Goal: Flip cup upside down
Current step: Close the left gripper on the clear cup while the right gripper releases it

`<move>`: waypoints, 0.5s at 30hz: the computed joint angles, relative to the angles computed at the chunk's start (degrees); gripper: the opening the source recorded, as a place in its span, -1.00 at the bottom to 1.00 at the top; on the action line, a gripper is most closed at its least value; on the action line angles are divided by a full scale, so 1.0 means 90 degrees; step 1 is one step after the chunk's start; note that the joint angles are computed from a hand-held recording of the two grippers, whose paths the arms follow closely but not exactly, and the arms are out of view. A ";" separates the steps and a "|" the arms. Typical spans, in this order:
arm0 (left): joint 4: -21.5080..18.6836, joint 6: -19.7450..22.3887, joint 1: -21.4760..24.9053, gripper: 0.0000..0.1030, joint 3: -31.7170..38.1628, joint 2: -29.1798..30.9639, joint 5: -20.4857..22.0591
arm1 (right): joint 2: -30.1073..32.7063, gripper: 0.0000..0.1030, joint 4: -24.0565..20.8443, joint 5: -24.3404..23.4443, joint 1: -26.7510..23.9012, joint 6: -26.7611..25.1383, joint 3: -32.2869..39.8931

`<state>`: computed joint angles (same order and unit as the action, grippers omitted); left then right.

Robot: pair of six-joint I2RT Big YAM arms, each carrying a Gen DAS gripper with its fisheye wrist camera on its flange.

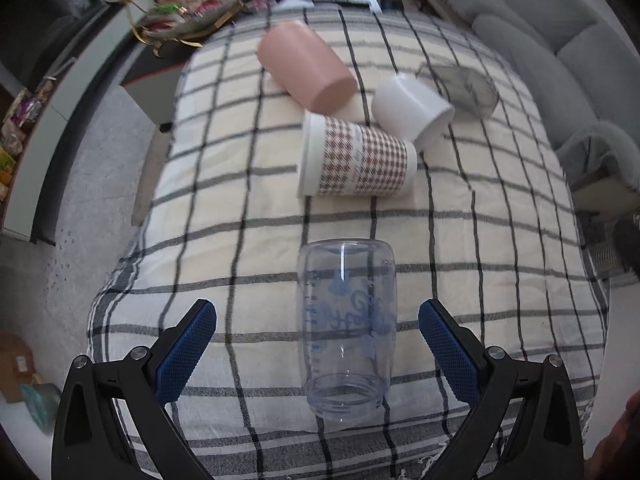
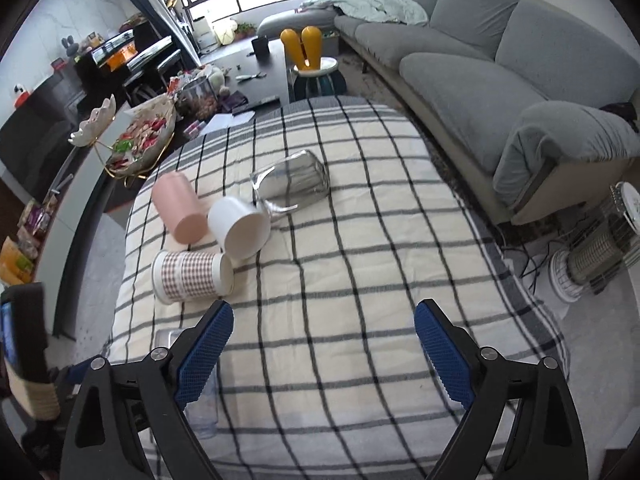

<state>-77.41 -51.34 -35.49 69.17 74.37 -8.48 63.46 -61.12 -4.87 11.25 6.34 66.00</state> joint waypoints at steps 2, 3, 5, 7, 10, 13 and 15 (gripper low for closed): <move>-0.0060 0.0142 0.0085 1.00 0.0101 0.0184 0.0280 | 0.0005 0.79 0.0092 0.0048 0.0009 -0.0062 -0.0009; -0.0078 0.0202 0.0123 1.00 0.0144 0.0278 0.0412 | 0.0014 0.80 0.0150 0.0081 0.0029 -0.0086 -0.0023; -0.0143 0.0283 0.0216 1.00 0.0239 0.0485 0.0714 | 0.0050 0.80 0.0254 0.0136 0.0038 -0.0135 -0.0036; -0.0203 0.0267 0.0306 1.00 0.0308 0.0649 0.0963 | 0.0122 0.80 0.0325 0.0142 0.0014 -0.0151 -0.0023; -0.0326 0.0329 0.0419 1.00 0.0416 0.0872 0.1203 | 0.0285 0.80 0.0325 0.0034 -0.0081 -0.0085 0.0037; -0.0526 0.0530 0.0492 1.00 0.0573 0.1140 0.1258 | 0.0460 0.80 0.0304 -0.0138 -0.0150 -0.0025 0.0079; -0.0631 0.0655 0.0588 1.00 0.0680 0.1337 0.1432 | 0.0587 0.80 0.0282 -0.0349 -0.0201 0.0000 0.0093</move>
<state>-83.09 -45.44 -30.19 75.29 86.40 4.42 68.74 -58.59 -8.01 9.45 6.34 66.83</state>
